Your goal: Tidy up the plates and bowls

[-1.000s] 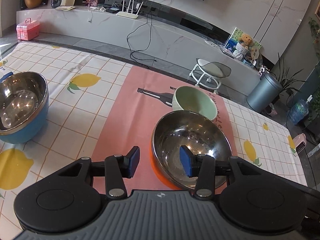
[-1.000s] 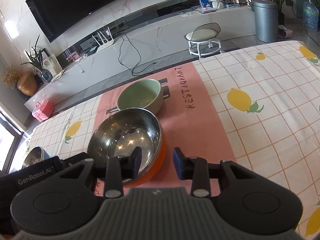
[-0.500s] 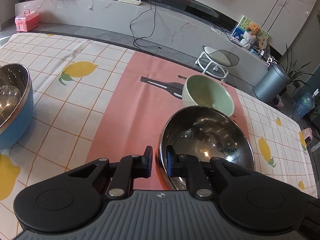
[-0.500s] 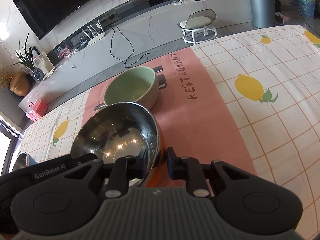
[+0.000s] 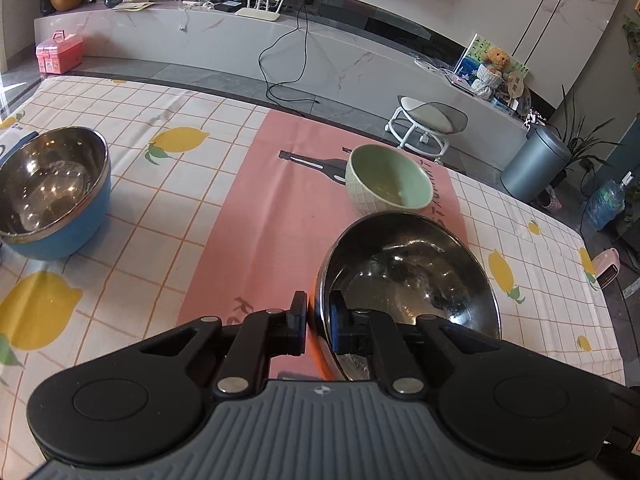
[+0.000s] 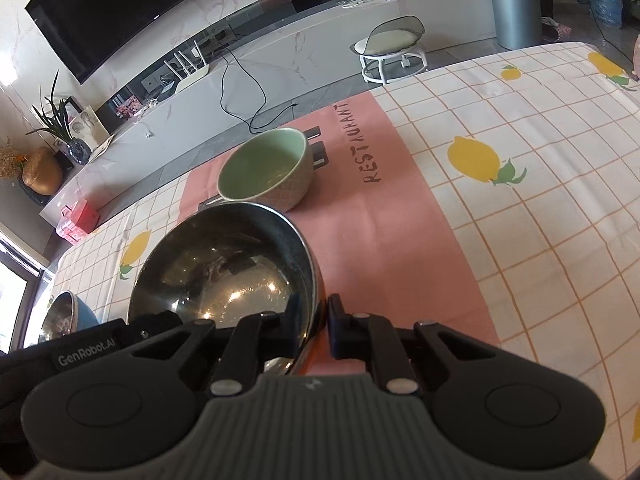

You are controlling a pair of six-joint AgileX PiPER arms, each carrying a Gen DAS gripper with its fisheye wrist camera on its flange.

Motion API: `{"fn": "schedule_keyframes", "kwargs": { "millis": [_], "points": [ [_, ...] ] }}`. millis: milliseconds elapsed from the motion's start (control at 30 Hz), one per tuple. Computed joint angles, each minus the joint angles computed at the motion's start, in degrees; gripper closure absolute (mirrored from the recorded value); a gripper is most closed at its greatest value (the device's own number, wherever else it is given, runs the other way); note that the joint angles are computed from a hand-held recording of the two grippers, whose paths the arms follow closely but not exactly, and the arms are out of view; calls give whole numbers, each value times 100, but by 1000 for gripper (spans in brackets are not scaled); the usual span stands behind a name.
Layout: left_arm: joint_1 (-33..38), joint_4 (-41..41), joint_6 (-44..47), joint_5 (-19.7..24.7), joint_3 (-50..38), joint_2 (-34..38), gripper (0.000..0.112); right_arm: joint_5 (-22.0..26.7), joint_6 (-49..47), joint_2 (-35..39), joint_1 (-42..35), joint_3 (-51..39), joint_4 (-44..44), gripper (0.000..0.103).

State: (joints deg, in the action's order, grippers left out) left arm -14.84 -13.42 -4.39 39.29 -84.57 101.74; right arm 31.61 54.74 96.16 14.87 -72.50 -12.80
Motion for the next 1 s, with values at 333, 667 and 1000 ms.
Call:
{"fn": "schedule_keyframes", "kwargs": {
  "millis": [333,667,1000],
  "points": [
    [-189,-114,-196,-125,1537,-1435,99,147,700,-1730,467,1528,-422,92],
    [-571,-412,3,96,2502,-2160,99,663,1293,-3151,745,2629,-575,92],
    [-868,-468,-88,-37,2882,-2251,98,889,1635,-3591,737,3090,-718,93]
  ]
}}
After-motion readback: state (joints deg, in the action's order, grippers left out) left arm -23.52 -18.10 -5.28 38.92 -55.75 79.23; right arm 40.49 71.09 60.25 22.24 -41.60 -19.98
